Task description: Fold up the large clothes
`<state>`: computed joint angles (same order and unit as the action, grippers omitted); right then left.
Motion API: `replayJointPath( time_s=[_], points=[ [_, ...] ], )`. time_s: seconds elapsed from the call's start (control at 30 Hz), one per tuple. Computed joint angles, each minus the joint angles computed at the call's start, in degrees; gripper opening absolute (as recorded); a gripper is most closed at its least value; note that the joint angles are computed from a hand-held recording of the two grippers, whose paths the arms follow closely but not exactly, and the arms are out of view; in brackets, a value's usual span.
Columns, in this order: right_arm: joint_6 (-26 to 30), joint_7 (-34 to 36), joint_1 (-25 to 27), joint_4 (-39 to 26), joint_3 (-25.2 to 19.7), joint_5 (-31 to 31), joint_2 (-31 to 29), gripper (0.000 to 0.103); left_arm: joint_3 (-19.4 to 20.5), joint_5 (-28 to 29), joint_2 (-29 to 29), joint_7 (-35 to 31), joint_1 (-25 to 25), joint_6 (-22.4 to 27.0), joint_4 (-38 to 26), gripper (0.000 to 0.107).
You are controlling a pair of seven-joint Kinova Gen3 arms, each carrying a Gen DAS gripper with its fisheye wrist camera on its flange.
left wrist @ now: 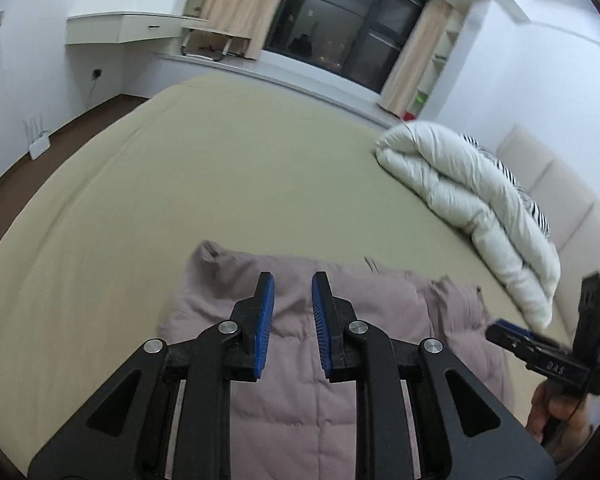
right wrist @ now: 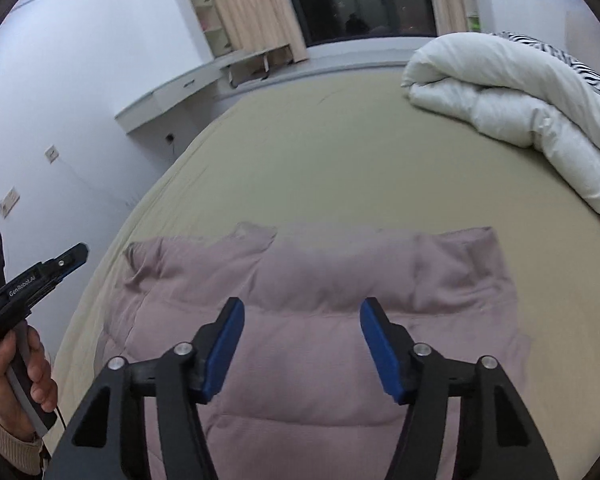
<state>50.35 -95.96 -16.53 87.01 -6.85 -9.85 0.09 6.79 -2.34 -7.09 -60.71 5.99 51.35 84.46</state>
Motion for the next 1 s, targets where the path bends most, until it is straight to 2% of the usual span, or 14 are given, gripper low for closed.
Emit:
replayJointPath(
  time_s=[0.1,0.17,0.2,0.27,0.3,0.37,0.47,0.57,0.8,0.87,1.0],
  points=[
    [6.3,-5.4,-7.5,-6.1,2.4,6.6,7.4,0.063,6.5,-6.8,3.3,5.4,1.1,1.4,-0.5,0.018],
    [8.3,-10.1,-11.6,-8.4,5.0,10.6,11.1,0.061,6.4,-9.6,5.9,9.1,3.9,1.6,-0.6,0.018],
    [7.9,-11.6,-12.1,-8.9,4.8,13.0,12.0,0.052,5.2,-10.4,7.1,10.1,5.8,1.6,-1.0,0.018],
    [7.7,-13.0,-11.0,-10.5,3.3,15.1,13.8,0.035,4.3,-11.3,9.1,10.6,7.6,0.6,-1.7,0.018],
    [7.9,-12.7,-8.8,-11.7,1.3,14.8,14.8,0.029,4.0,-12.7,10.6,10.9,8.6,0.5,-2.9,0.018],
    [8.1,-11.7,-7.5,-13.7,0.3,14.8,16.8,0.025,3.0,-15.1,13.8,10.6,10.9,1.0,-5.3,0.018],
    [8.0,-11.6,-7.6,-15.5,1.5,14.9,19.7,0.017,1.0,-15.1,17.6,8.6,12.0,2.1,-8.4,0.018],
    [7.9,-11.2,-7.1,-16.4,1.9,14.3,21.9,0.016,-0.7,-14.4,21.4,6.3,12.3,4.6,-11.5,0.018],
    [3.3,-10.6,-5.8,-13.6,2.1,12.2,22.8,0.014,-3.2,-9.4,27.7,2.2,11.0,2.5,-14.0,0.019],
    [1.6,-11.2,-6.4,-12.4,2.3,12.8,22.5,0.014,-3.8,-9.2,28.9,1.8,11.3,1.1,-13.7,0.019],
    [-2.0,-13.8,-8.3,-9.4,3.1,15.5,21.4,0.014,-4.8,-8.9,28.4,0.6,10.7,-2.6,-9.2,0.019]
  ],
)
